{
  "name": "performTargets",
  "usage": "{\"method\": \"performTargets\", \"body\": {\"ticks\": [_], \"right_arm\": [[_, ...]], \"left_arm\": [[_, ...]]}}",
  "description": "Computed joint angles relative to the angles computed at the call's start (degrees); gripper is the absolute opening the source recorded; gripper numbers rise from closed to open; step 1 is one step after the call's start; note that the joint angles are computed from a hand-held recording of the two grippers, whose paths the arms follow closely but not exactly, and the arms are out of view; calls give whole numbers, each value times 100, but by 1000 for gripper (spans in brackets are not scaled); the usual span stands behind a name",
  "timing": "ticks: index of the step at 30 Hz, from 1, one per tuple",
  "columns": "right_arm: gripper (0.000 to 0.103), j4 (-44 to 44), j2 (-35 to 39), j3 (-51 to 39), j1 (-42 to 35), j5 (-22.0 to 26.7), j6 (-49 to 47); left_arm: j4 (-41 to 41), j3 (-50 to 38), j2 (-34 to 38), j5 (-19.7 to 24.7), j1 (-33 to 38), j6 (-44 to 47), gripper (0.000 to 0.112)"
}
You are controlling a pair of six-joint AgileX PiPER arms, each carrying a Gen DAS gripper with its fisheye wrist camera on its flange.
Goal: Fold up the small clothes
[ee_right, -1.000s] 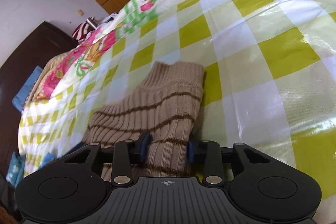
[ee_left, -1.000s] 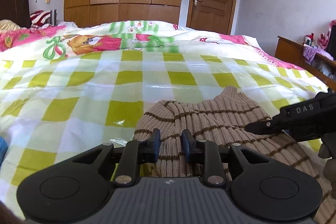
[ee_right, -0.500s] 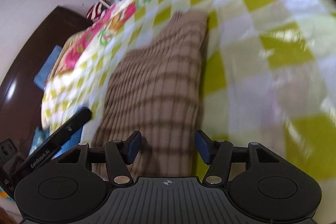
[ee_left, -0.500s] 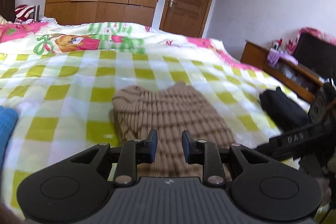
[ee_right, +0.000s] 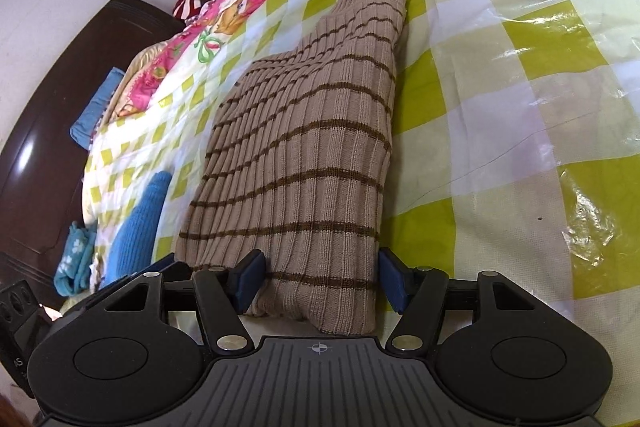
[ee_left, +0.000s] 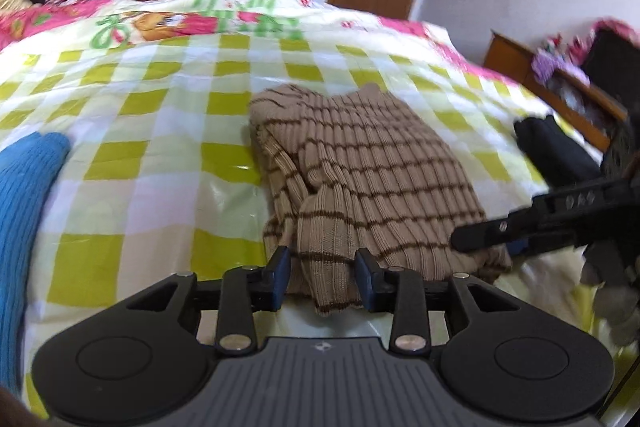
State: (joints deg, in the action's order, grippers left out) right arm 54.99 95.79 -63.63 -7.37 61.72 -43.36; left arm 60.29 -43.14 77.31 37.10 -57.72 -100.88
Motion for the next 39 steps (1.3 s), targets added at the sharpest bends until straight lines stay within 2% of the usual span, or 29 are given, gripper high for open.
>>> {"method": "performTargets", "body": {"ticks": [1,3,4,5,6,7,8,11,14,16,18,19,22,25,27,31,33,34,35,37,39], "right_arm": [[61,-22,0,-8,6,18,-13],[61,-55,11,-45,24,41,-5],[62,-72,15,-62,34,45,9],[57,-99,27,-95,48,70,15],[48,-165,13,-119,84,61,53],[29,-351,-1,-186,171,33,199],[22,-479,-11,-243,201,59,302],[15,-527,-145,-335,153,266,250],[13,-754,-254,-199,379,-39,135],[13,-936,-141,-42,570,-394,286],[17,-891,-148,-7,548,-385,222],[22,-858,-131,-85,471,-202,202],[30,-885,-201,-336,226,84,229],[48,-596,-431,-240,-116,10,37],[49,-301,-490,-153,-246,-214,-103],[49,-119,-186,-304,119,-983,-43],[59,-46,162,-476,344,-1233,106],[67,-14,315,-554,350,-1241,162],[69,56,488,-659,348,-1176,218],[69,213,749,-837,283,-947,294],[69,213,817,-944,326,-829,257]], "left_arm": [[15,-24,41,-63,66,75,47],[-234,-101,58,-294,326,505,28],[-457,-149,44,-402,457,774,27],[-615,-195,20,-398,508,1031,26],[-694,-280,11,-193,445,1304,26],[-695,-397,19,129,312,1555,26],[-634,-492,11,445,161,1726,25],[-385,-568,79,930,-47,1920,26],[-405,-235,435,375,264,1658,26],[-170,-120,474,425,149,1254,26],[-297,-44,206,329,208,1122,28],[-311,-11,89,376,199,1068,32],[-421,-78,-173,834,-26,1155,34],[-213,-320,-300,1412,-343,981,33],[147,-516,-232,1449,-367,791,33],[780,-878,351,428,269,426,33],[786,-995,802,-100,702,431,33],[489,-1064,1061,-295,908,678,33],[393,-1033,1264,-406,1033,696,34],[709,-773,1239,-644,1110,248,34],[529,-820,1136,-528,1052,366,34]]}}
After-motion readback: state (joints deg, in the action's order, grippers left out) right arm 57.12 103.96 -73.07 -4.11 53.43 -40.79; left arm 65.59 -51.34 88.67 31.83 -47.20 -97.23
